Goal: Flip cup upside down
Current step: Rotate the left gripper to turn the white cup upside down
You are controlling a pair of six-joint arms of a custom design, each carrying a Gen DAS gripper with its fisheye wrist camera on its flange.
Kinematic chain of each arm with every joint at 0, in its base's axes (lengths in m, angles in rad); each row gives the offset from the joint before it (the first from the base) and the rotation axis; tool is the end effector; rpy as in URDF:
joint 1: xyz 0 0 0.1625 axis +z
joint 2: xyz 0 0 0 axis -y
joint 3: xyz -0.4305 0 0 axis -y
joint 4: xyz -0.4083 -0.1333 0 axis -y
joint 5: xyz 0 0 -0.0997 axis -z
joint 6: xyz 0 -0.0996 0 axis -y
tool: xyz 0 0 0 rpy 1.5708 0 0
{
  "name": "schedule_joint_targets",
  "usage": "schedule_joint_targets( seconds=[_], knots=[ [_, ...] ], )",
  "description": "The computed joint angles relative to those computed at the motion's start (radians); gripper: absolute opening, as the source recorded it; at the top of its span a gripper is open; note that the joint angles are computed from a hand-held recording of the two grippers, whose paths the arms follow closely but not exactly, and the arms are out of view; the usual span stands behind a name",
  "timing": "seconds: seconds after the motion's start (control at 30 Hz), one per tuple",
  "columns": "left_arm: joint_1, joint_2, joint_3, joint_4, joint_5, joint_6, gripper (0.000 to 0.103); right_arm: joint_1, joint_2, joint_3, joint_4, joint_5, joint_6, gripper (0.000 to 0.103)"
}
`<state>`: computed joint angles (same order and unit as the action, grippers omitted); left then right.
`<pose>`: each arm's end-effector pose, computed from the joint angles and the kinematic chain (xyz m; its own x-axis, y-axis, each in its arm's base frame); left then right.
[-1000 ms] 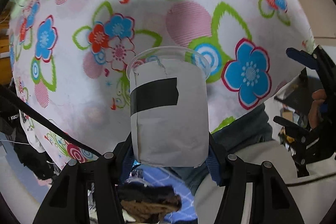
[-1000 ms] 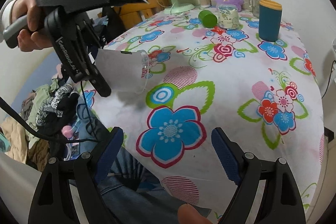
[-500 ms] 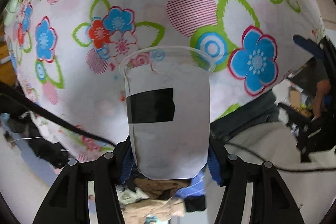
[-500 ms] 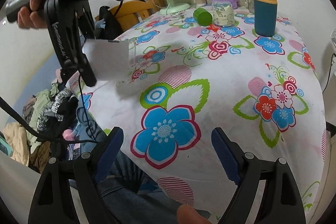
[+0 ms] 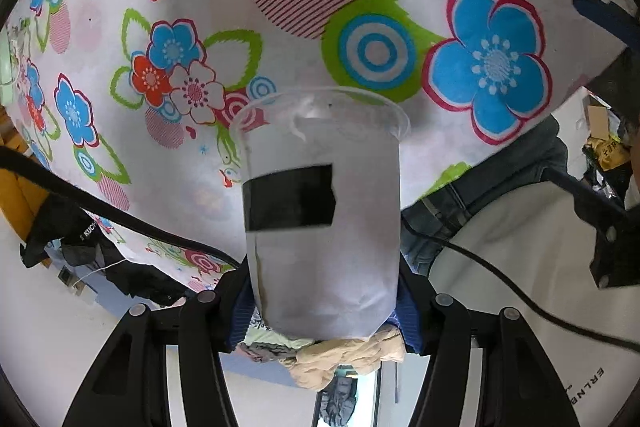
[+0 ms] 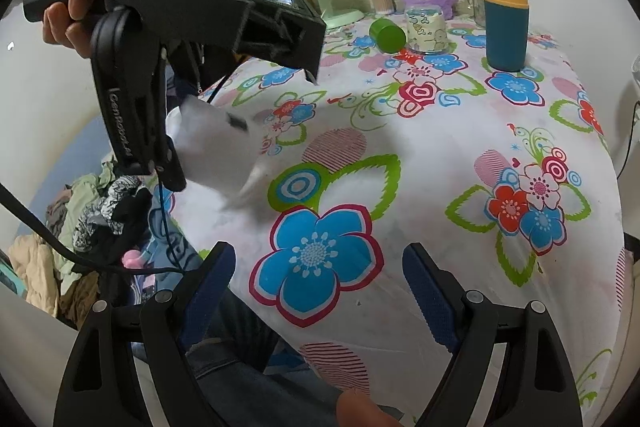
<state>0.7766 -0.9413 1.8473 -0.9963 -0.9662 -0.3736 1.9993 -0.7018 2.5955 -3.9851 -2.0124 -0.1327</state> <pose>-0.1755 -0.4387 0.0825 -0.1844 0.8927 -0.4112 -0.0032 0.4178 0.9085 0.2198 -0.2629 0.0247 -0.8550 -0.2851 0.4333 -0.4778 0.7580 -0.4440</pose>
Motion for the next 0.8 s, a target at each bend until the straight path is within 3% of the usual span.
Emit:
schedule_joint_targets(
  seconds=[0.17, 0.3, 0.63, 0.8],
  knots=[
    [-0.003, -0.01, -0.007, -0.033, 0.015, 0.024, 0.083, -0.005, -0.006, -0.002, 0.003, 0.004, -0.004, 0.088],
    [-0.004, -0.029, 0.0, -0.062, 0.011, 0.045, 0.09, -0.006, -0.015, -0.009, 0.017, 0.0, -0.003, 0.088],
    [0.01, -0.101, 0.025, -0.158, 0.016, 0.087, 0.095, 0.003, -0.03, -0.042, 0.059, -0.023, 0.045, 0.088],
    [0.022, -0.167, 0.058, -0.262, 0.014, 0.125, 0.098, 0.029, -0.038, -0.065, 0.094, -0.05, 0.055, 0.088]
  ],
)
